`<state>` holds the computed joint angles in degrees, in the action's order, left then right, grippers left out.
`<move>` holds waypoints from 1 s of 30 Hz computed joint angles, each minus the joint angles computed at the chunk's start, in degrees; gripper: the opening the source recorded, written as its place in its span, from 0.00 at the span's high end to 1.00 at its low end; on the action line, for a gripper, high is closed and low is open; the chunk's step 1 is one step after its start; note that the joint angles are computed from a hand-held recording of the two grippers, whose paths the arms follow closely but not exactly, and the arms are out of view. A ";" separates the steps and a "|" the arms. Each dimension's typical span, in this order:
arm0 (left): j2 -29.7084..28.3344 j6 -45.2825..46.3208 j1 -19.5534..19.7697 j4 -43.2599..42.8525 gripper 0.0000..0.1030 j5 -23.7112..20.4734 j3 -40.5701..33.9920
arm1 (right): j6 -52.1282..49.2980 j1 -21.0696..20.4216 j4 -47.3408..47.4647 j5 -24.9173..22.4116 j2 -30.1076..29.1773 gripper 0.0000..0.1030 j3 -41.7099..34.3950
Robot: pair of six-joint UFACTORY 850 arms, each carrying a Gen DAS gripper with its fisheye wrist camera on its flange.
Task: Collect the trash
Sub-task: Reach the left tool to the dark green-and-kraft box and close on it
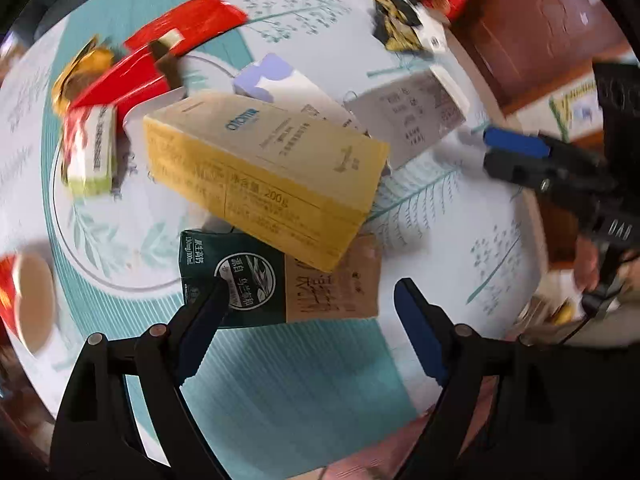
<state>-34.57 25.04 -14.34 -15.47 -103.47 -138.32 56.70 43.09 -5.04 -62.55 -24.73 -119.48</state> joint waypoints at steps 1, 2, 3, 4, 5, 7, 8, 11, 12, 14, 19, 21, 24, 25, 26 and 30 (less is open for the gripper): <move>0.34 -2.12 0.40 -1.15 0.21 0.37 0.61 | -0.33 -0.04 0.22 -0.09 -0.35 0.40 -0.44; 0.90 -4.02 0.63 -1.54 0.21 1.21 1.44 | -0.69 -0.05 0.48 -0.12 -0.74 0.40 -0.91; 1.58 -6.33 0.89 -1.73 0.21 2.50 2.39 | -0.95 -0.03 0.61 -0.18 -1.09 0.40 -1.36; 1.92 -9.81 1.24 -1.77 0.21 3.59 2.56 | -1.20 0.01 0.67 -0.31 -1.44 0.40 -1.83; 2.37 -12.49 1.57 -1.84 0.21 4.38 3.14 | -1.47 0.03 0.79 -0.41 -1.86 0.40 -2.35; 4.14 -18.83 1.94 -1.69 0.21 6.39 5.90 | -1.78 0.01 1.14 -0.48 -2.32 0.40 -2.88; 5.10 -21.31 2.07 -1.58 0.21 7.44 7.43 | -1.90 0.00 1.26 -0.56 -2.59 0.40 -3.14; 7.64 -27.89 2.04 -0.69 0.21 10.32 11.41 | -2.23 0.02 1.29 -0.79 -3.24 0.40 -3.80; 8.51 -30.50 2.01 -0.36 0.21 11.53 12.77 | -2.43 0.06 1.27 -0.93 -3.52 0.40 -4.17; 8.42 -34.03 2.28 -0.01 0.21 12.17 12.43 | -2.89 0.11 1.36 -1.07 -3.85 0.40 -4.60; 8.92 -40.84 1.40 4.05 0.21 13.73 13.36 | -3.64 0.21 1.82 -1.11 -4.32 0.40 -4.97; 9.66 -42.95 0.97 6.38 0.21 13.36 15.25 | -3.67 0.21 2.20 -0.95 -4.28 0.40 -4.73; 12.06 -45.51 1.15 7.97 0.21 13.63 19.95 | -4.22 0.22 2.50 -0.84 -4.51 0.40 -4.97; 13.19 -46.15 1.47 8.09 0.21 14.14 21.76 | -4.40 0.24 2.52 -0.88 -4.58 0.40 -5.09; 14.02 -46.56 1.79 7.88 0.21 14.59 23.08 | -4.66 0.24 2.58 -0.94 -4.68 0.40 -5.19; 16.77 -48.48 3.35 6.29 0.21 14.73 27.42 | -5.54 0.07 3.30 -1.62 -5.62 0.40 -6.34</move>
